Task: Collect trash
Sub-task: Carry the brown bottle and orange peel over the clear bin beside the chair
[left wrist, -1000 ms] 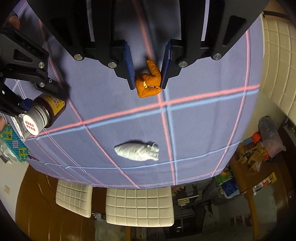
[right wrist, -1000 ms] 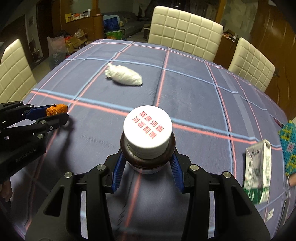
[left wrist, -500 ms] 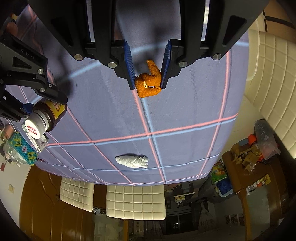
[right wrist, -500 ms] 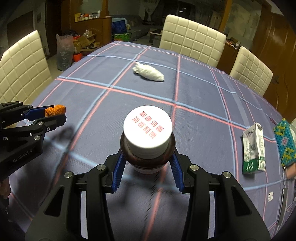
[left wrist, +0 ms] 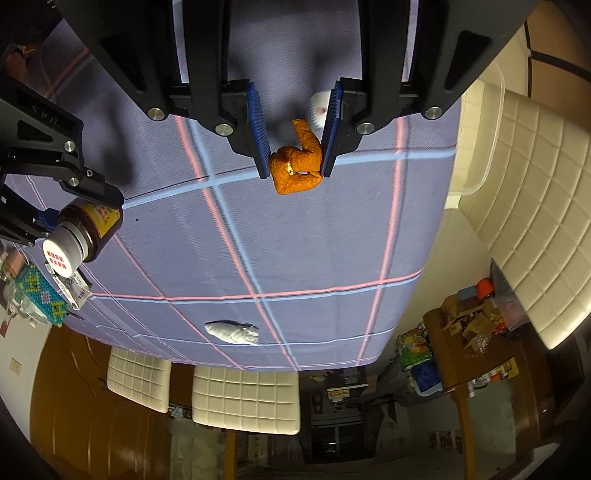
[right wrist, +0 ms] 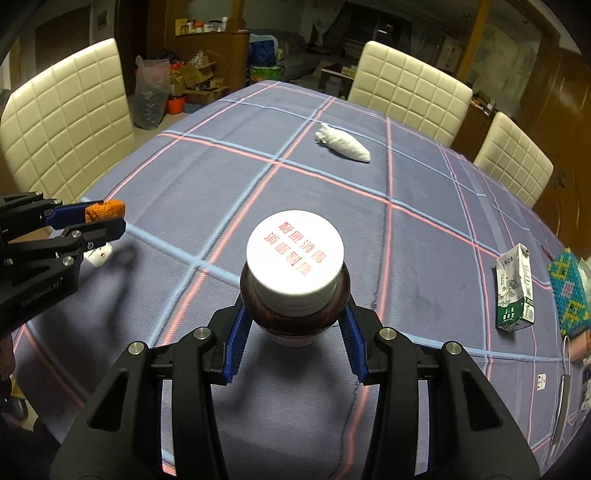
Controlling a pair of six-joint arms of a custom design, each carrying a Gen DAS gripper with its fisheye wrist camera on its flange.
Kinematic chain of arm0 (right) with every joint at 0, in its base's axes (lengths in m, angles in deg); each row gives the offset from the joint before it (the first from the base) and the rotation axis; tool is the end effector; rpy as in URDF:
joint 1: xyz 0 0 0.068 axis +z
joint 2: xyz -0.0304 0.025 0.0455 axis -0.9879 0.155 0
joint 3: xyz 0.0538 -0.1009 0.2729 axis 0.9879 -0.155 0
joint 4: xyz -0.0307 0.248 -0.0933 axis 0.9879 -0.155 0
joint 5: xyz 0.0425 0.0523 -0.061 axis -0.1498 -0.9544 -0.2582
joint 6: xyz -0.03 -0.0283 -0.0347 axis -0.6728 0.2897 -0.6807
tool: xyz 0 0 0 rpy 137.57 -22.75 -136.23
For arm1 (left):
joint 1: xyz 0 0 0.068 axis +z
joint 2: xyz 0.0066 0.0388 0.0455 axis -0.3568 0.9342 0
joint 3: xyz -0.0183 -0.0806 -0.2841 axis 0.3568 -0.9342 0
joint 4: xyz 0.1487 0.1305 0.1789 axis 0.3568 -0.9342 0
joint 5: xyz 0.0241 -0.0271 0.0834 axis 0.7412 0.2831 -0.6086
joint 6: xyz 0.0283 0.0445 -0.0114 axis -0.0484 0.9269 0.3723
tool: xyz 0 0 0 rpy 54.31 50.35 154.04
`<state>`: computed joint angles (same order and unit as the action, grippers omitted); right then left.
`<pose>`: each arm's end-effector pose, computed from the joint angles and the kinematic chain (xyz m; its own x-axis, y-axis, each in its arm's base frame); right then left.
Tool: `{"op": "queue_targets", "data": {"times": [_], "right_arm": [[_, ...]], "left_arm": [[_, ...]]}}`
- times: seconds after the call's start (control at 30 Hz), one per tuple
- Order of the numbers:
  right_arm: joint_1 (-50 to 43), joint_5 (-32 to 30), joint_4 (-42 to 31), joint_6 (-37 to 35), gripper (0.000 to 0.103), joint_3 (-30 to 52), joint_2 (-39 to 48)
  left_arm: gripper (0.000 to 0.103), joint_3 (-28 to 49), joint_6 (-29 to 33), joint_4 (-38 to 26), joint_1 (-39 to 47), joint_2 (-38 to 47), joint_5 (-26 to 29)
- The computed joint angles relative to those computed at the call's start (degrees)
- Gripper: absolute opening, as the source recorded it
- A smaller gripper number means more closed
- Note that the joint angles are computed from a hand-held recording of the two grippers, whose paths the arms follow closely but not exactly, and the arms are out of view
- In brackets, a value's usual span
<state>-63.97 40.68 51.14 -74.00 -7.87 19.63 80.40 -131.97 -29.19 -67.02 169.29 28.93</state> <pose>0.2515 0.0804 0.1220 -0.5702 -0.5578 -0.6031 -0.5904 0.7887 -0.1713 0.1789 -0.1578 0.1247 -0.7516 -0.1306 -0.6465 -0.1828 0.9830 0.0139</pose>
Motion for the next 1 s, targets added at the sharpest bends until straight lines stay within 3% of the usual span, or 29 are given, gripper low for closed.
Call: {"op": "queue_targets", "data": {"times": [0.4, 1.0], "right_arm": [[10.3, 4.4, -0.4, 3.0, 0.046, 1.0, 1.4], [25.9, 10.2, -2.2, 7.4, 0.046, 7.3, 7.7]], "left_arm": [[0.027, -7.4, -2.7, -1.0, 1.3, -7.5, -0.9], [0.027, -19.0, -2.0, -4.0, 9.8, -22.5, 1.0]]}}
